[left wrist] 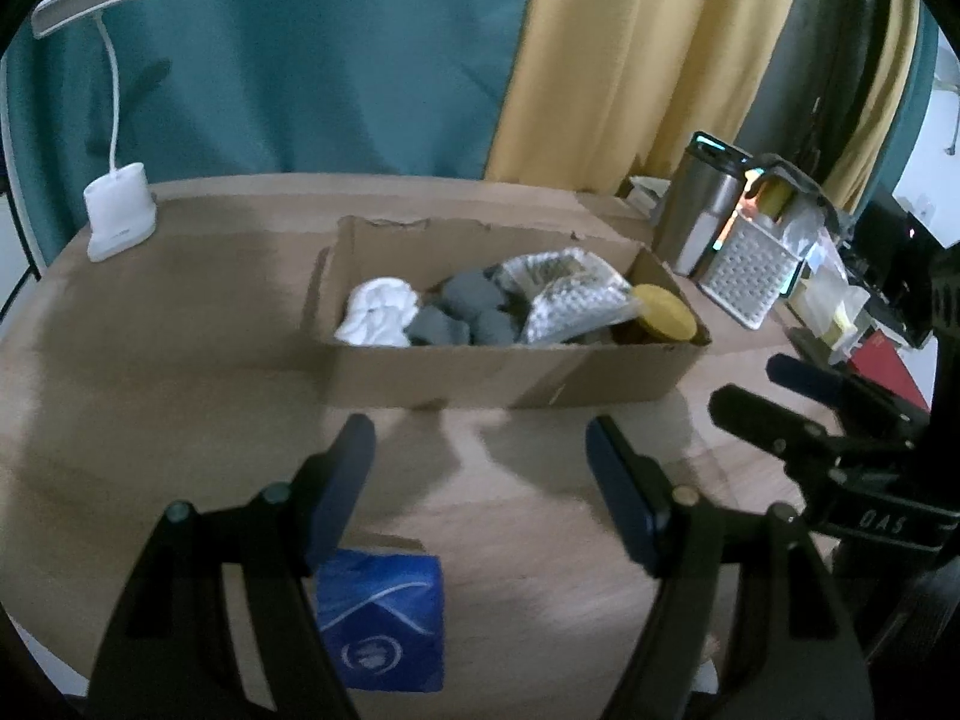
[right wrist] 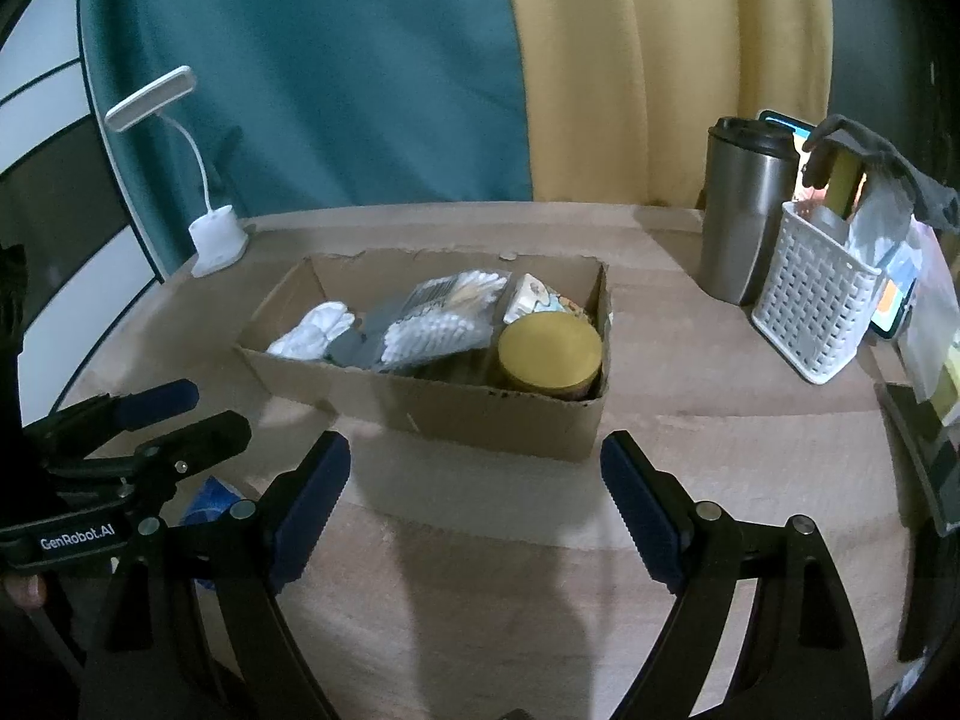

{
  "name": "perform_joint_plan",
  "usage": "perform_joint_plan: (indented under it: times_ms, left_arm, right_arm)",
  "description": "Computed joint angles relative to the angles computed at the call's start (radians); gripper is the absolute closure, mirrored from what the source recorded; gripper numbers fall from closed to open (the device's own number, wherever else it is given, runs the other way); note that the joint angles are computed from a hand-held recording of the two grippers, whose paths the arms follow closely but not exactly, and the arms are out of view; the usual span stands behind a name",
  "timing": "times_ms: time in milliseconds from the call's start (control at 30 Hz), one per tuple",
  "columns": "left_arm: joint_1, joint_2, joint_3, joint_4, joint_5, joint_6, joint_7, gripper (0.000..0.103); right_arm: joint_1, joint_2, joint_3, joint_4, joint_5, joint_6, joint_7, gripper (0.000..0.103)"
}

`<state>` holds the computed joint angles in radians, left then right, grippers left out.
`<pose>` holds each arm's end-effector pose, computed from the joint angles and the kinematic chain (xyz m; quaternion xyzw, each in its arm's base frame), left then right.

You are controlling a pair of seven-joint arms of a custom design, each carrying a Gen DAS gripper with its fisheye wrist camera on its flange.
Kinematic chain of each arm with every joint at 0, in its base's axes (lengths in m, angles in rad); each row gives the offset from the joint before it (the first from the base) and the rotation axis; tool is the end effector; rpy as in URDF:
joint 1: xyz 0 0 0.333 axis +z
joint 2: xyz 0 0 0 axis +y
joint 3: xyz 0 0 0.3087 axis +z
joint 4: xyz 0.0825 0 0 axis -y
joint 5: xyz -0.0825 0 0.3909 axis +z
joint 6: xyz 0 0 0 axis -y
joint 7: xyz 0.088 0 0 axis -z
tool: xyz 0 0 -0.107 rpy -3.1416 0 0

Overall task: Organize objects
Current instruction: 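Move both tools back from the box toward the blue pack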

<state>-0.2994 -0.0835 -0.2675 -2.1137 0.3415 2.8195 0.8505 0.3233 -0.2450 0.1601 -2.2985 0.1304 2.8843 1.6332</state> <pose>0.4789 -0.3291 0.5305 -0.6042 0.6919 -0.3551 0.1736 0.4689 0.2437 0.5351 -0.7425 0.5352 -0.1782 0.3613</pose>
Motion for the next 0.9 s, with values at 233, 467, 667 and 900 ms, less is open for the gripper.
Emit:
perform_joint_plan:
  times_ms: [233, 467, 667, 900]
  left_arm:
    - [0.003, -0.032, 0.001, -0.044, -0.001, 0.011, -0.011, 0.029]
    - [0.002, -0.068, 0.004, -0.092, -0.027, 0.023, -0.006, 0.029]
    - [0.006, -0.096, 0.004, -0.127, -0.035, 0.020, -0.011, 0.029]
    - [0.005, -0.115, 0.004, -0.163, -0.045, 0.003, -0.016, 0.029]
  right_arm:
    - [0.002, -0.018, 0.012, -0.023, -0.008, 0.004, 0.020, 0.015]
    - [-0.002, -0.033, 0.023, -0.040, -0.025, -0.004, 0.037, 0.015]
    - [0.002, -0.050, 0.031, -0.058, -0.035, 0.001, 0.048, 0.015]
    - [0.007, -0.056, 0.036, -0.071, -0.040, 0.000, 0.056, 0.015]
